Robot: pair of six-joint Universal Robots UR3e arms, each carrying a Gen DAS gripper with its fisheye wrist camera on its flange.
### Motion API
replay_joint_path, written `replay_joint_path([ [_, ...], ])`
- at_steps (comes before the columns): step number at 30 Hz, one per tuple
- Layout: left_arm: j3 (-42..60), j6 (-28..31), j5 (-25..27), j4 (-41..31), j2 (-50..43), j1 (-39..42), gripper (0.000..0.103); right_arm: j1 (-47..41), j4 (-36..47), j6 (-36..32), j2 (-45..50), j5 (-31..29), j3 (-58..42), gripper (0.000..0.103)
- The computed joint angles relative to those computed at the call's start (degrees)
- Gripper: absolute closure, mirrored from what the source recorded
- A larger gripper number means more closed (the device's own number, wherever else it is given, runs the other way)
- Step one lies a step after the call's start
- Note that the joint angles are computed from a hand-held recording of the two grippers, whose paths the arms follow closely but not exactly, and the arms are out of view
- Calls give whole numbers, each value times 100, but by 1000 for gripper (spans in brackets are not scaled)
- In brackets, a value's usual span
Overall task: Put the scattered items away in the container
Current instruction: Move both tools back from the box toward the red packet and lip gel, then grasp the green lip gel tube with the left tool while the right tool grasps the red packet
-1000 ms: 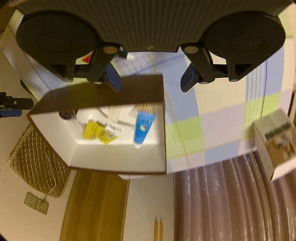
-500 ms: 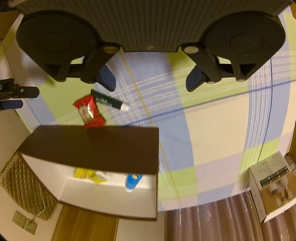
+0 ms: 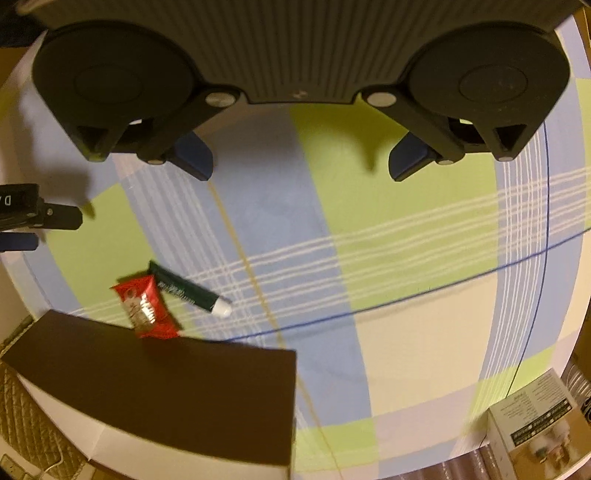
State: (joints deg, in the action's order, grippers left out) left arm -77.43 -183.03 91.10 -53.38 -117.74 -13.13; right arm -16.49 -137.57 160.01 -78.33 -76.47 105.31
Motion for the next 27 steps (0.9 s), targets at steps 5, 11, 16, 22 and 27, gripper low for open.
replay_joint_path([
  [5, -567, 84, 180, 466, 107, -39, 3, 167, -564, -127, 51, -358, 400, 2],
  [11, -911, 69, 90, 721, 213, 31, 3, 121, -884, -120, -14, -356, 678, 0],
  [16, -1072, 150, 62, 766, 228, 50, 1, 92, -1035, -189, -58, -309, 810, 0],
  [22, -1106, 357, -112, 677, 254, 180, 1, 231, -436, 186, 192, -454, 163, 0],
  [27, -1314, 356, -499, 864, 439, 554, 4, 96, -1092, 155, 194, 461, 192, 0],
])
